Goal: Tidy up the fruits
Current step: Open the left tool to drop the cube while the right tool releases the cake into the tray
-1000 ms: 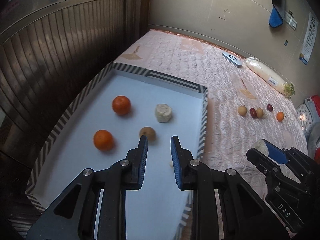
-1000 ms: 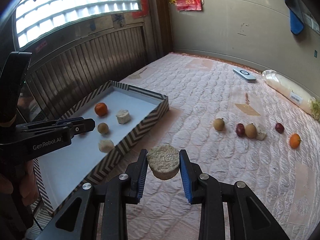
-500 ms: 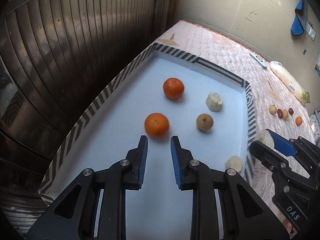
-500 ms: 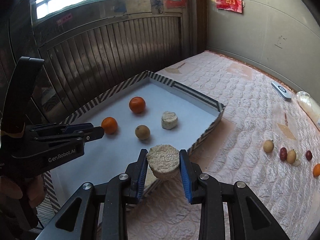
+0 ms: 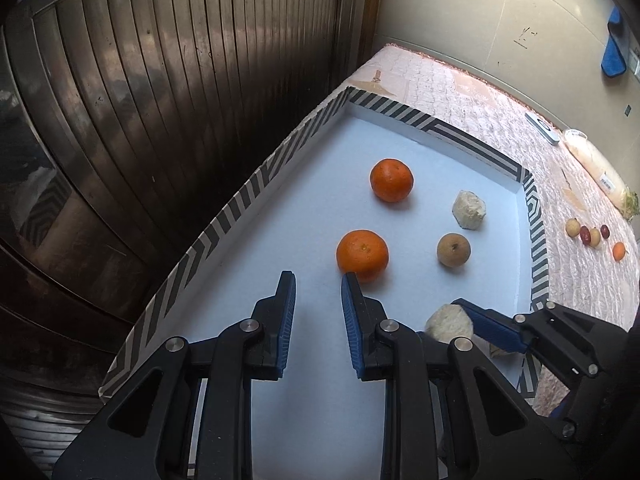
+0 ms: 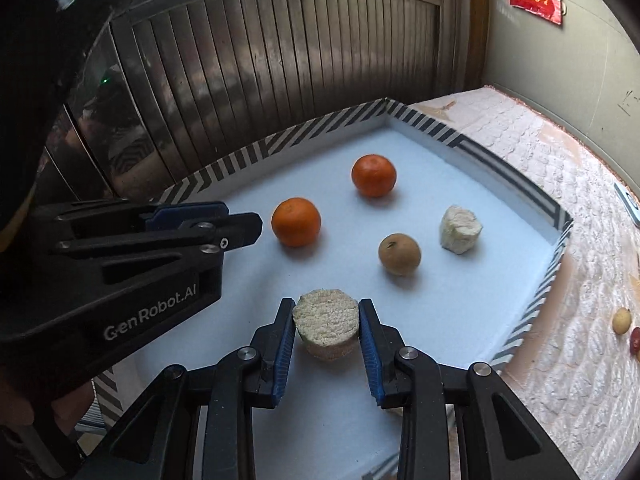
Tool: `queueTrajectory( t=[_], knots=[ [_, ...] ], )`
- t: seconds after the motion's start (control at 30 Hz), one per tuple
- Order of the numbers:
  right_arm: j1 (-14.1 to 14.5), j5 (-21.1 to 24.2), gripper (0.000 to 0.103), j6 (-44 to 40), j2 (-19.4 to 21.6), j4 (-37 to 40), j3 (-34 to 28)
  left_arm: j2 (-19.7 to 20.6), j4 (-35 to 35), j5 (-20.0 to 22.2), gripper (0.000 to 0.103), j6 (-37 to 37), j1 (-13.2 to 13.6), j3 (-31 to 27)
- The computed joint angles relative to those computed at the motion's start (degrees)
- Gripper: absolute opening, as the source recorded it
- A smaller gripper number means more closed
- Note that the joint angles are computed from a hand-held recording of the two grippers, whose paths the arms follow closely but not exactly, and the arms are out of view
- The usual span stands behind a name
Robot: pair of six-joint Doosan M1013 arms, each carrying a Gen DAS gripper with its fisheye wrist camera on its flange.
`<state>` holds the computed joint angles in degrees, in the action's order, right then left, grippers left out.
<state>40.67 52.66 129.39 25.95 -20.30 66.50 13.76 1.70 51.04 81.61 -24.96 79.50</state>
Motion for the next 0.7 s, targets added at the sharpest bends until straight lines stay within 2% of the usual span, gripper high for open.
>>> queueTrajectory(
  t=[0.1,0.23,0.3,0.37,0.43,0.7],
  knots=[
    [0.1,-0.9,0.030,1.0,0.0,-0.7,0.4,0.0,0.3,-0.1,0.024,-0.3,-0.1,0.0],
    [0.1,-3.2,0.040,2.4,-1.0,-0.9,1.9,-0.1,0.9,-0.4,0.026,-0.9,-0.4,0.1],
    [0.3,-3.7,0.041,3.3,-1.3,-1.9,2.1,-0.3,1.6,-0.8,0.030,-1.4,-0.6,0.3],
    [0.5,-3.7,0.041,4.4,-1.6,-3.1,2.3,-0.7,2.1,-1.6,0.047,-2.0,-0.8,0.6],
    [0.7,-3.4,0.042,5.9,-2.0,-4.5,2.5,-1.1,2.7,-2.7,0.055,-2.9,-1.0,1.0],
    [1.5,-1.1,0.043,11.6,-3.6,-10.6,3.9,-1.7,4.4,-4.0,0.055,-4.2,-2.3,1.3]
  ],
)
